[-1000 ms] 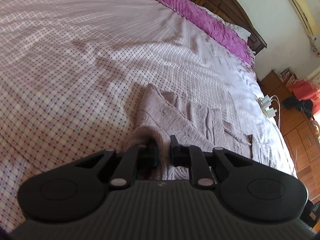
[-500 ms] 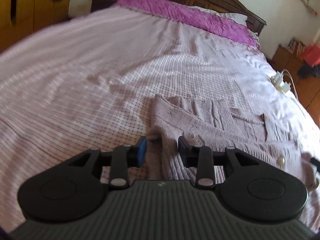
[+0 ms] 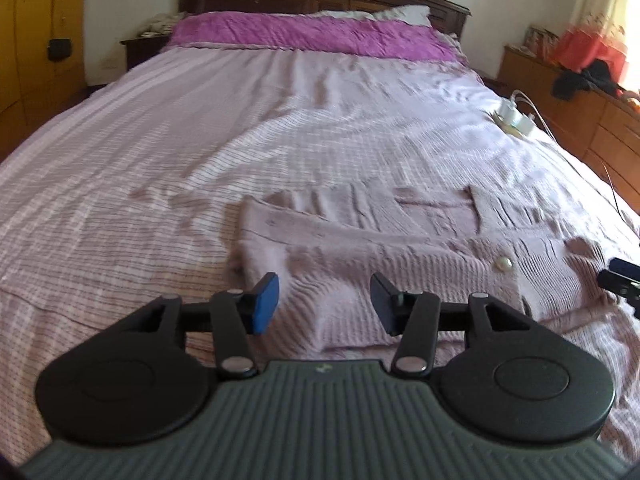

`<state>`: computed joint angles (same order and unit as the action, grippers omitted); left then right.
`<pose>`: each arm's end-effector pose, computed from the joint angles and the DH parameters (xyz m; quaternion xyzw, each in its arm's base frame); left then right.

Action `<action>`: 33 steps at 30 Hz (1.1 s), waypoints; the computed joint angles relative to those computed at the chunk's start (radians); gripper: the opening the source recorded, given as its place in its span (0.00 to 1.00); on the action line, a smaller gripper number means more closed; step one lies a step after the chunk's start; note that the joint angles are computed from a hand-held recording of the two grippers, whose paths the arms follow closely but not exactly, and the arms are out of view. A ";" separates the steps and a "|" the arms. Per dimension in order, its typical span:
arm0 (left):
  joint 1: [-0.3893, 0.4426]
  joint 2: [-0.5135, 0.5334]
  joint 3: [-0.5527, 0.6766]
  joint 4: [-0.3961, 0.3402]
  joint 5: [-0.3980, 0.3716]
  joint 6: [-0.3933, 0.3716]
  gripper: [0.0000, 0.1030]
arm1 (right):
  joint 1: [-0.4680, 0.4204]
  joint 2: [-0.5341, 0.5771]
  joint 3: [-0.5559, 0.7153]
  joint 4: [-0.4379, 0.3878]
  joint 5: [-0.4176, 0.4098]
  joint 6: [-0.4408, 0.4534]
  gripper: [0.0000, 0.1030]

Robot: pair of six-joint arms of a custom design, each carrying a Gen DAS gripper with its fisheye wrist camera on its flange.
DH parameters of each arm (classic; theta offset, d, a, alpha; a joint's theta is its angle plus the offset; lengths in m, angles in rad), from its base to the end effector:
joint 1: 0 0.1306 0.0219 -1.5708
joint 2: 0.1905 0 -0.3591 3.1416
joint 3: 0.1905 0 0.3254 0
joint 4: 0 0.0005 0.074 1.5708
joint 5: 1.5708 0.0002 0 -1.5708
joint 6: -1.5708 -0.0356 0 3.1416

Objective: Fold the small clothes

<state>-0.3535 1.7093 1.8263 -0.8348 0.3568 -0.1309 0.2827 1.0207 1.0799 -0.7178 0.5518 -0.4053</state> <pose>0.5039 -0.1997 0.4377 0.2862 0.8522 -0.2058 0.3867 0.2961 0.0660 0.4220 0.1727 0.8549 -0.0873 0.4814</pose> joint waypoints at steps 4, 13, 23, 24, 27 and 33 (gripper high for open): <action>-0.023 -0.008 -0.018 -0.016 -0.004 -0.045 0.53 | 0.022 0.042 0.015 -0.010 -0.021 0.048 0.57; -0.070 -0.035 -0.090 -0.007 -0.049 -0.247 0.65 | 0.056 0.110 0.040 -0.053 0.001 0.150 0.57; -0.129 -0.026 -0.132 0.069 -0.163 -0.371 0.65 | 0.048 0.153 0.064 -0.057 0.040 0.164 0.57; -0.132 -0.019 -0.132 0.081 -0.170 -0.374 0.65 | 0.044 0.156 0.065 -0.055 0.039 0.162 0.57; -0.136 -0.016 -0.139 0.111 -0.172 -0.362 0.66 | 0.040 0.162 0.066 -0.035 0.049 0.155 0.57; -0.134 -0.016 -0.146 0.169 -0.141 -0.317 0.63 | 0.029 0.174 0.065 0.001 0.043 0.167 0.57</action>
<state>-0.4876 1.6929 1.6800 -0.6658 0.2158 -0.4475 0.3112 1.1948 1.1452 -0.7167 0.5951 -0.2386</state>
